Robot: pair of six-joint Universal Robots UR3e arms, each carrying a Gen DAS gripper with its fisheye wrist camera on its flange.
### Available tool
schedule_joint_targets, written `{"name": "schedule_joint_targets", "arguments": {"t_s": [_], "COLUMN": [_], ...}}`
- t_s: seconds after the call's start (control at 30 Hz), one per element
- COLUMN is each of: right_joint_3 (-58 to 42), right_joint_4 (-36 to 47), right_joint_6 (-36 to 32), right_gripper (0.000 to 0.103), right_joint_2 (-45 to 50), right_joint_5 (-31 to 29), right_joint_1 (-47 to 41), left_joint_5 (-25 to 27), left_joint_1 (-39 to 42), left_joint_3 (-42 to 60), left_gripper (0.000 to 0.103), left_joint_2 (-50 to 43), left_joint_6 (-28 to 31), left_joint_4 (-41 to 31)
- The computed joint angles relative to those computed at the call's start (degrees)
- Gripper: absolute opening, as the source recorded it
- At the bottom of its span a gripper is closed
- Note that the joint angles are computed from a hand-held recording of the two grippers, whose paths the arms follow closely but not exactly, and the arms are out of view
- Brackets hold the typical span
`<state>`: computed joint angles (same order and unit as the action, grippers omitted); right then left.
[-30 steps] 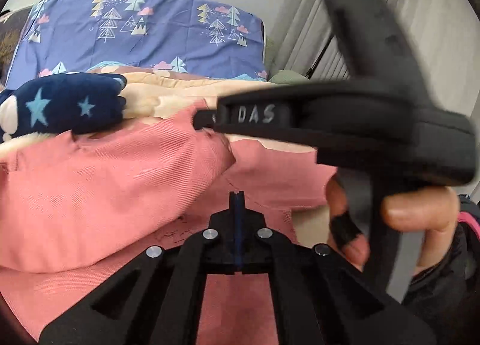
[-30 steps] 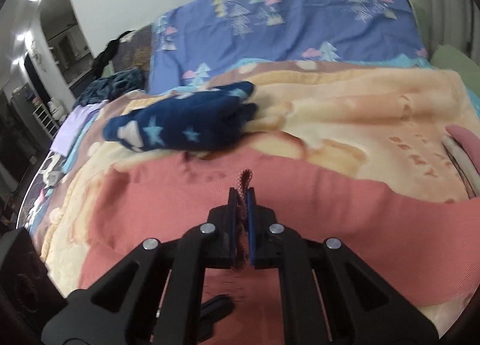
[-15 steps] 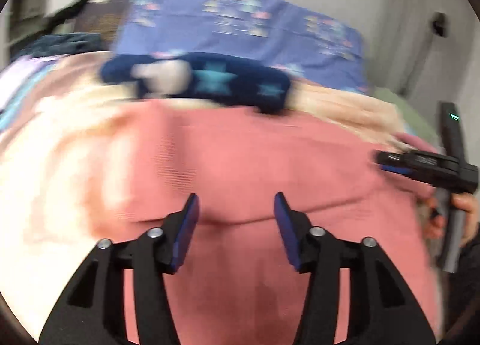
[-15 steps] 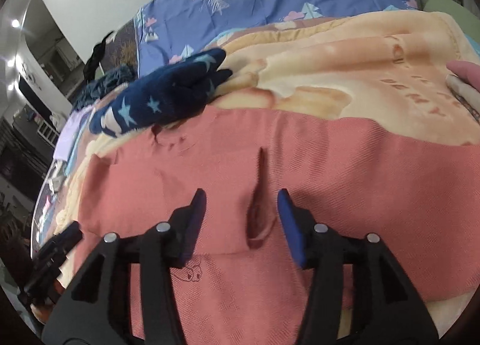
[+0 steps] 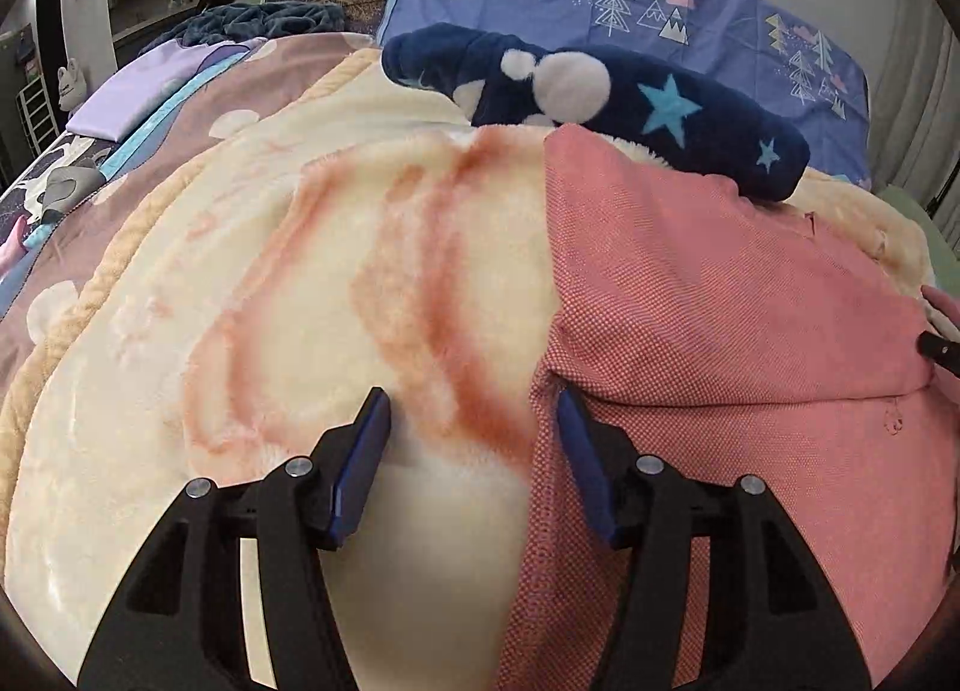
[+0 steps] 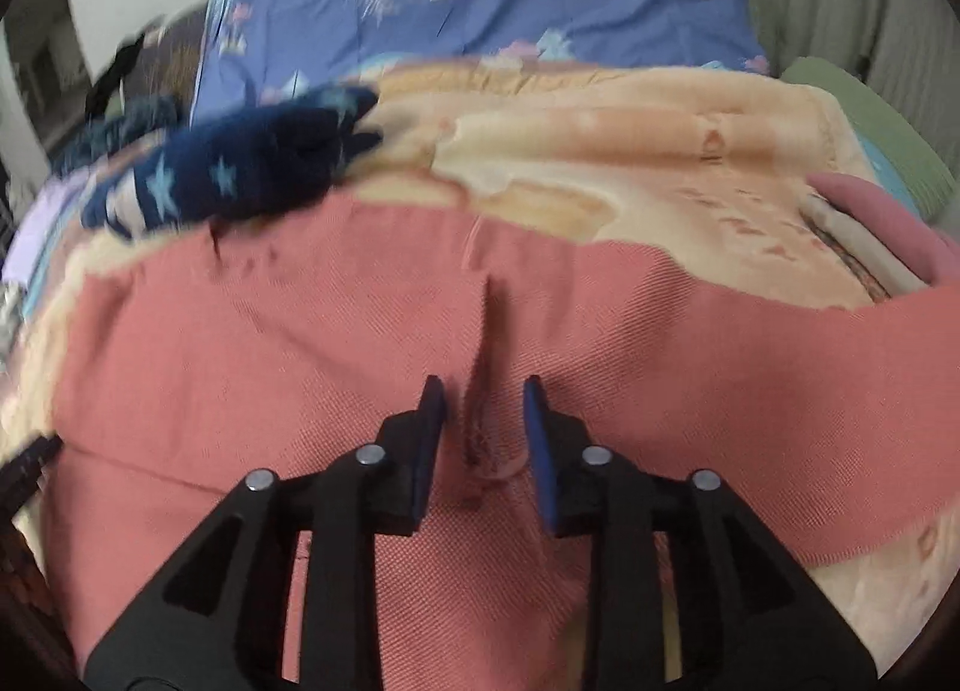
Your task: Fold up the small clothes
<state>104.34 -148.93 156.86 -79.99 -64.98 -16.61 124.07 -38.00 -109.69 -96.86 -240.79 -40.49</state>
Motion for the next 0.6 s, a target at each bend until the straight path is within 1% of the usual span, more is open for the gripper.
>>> {"name": "schedule_joint_targets", "arguments": {"t_s": [0.03,0.07,0.1,0.13,0.17,0.2,0.23,0.27,0.3,0.33,0.37,0.4,0.43,0.47,0.53,0.57,0.6], "right_joint_3": [2.7,3.9,4.9,5.6,5.7,5.4,5.4,5.8,5.8,5.4,5.9,7.8,9.5,9.7,10.0,10.2,10.3], "right_joint_4": [0.6,2.9,7.0,10.7,12.6,14.9,14.0,10.8,8.7,6.9,3.5,-0.5,-3.7,-3.5,-3.8,-4.1,-3.9], "right_joint_6": [-0.5,-2.5,-6.2,-9.7,-11.5,-13.7,-13.2,-11.6,-10.1,-8.3,-6.7,-6.5,-6.4,-6.4,-6.8,-6.8,-7.0], "right_gripper": [0.03,0.026,0.024,0.024,0.024,0.024,0.024,0.024,0.025,0.025,0.025,0.026,0.026,0.026,0.026,0.026,0.027], "right_joint_2": [-3.1,-5.2,-7.8,-9.9,-10.6,-10.7,-10.0,-7.9,-5.9,-3.2,0.5,1.9,2.4,1.8,1.6,1.8,1.9], "right_joint_5": [5.3,9.2,13.7,16.4,17.1,16.3,14.7,11.5,9.1,6.1,4.4,6.2,7.9,8.0,8.4,8.8,9.4], "right_joint_1": [-2.5,-4.1,-5.1,-5.2,-4.9,-2.8,-1.0,1.6,3.3,5.0,6.0,5.3,4.5,4.3,4.0,3.8,3.4], "left_joint_5": [0.2,0.9,1.1,0.3,-0.3,-0.9,-1.9,-3.9,-6.4,-10.1,-13.7,-17.7,-22.8,-26.8,-29.9,-31.6,-32.7], "left_joint_1": [0.3,-0.3,-0.8,-0.6,-0.1,0.5,1.4,3.1,4.9,7.7,10.4,13.3,17.0,20.2,24.1,25.8,26.9], "left_joint_3": [-0.9,-1.3,-1.3,-2.3,-1.1,-0.4,0.1,0.2,0.1,-1.1,-3.0,-4.9,-6.7,-7.4,-6.0,-5.3,-4.3], "left_gripper": [0.055,0.044,0.033,0.032,0.032,0.032,0.032,0.033,0.036,0.037,0.039,0.045,0.047,0.05,0.049,0.036,0.003], "left_joint_2": [0.6,0.7,0.6,0.7,-0.6,-1.3,-2.0,-2.5,-2.8,-2.7,-2.4,-2.1,-2.0,-2.3,-3.8,-4.5,-5.4], "left_joint_6": [0.6,0.8,1.9,4.7,6.4,7.7,8.8,10.1,11.1,12.3,13.1,14.0,15.5,16.6,16.2,16.1,16.8], "left_joint_4": [1.6,3.0,5.2,9.6,11.2,11.9,12.4,12.9,13.6,15.6,19.0,22.9,27.3,29.7,30.3,30.7,31.3]}}
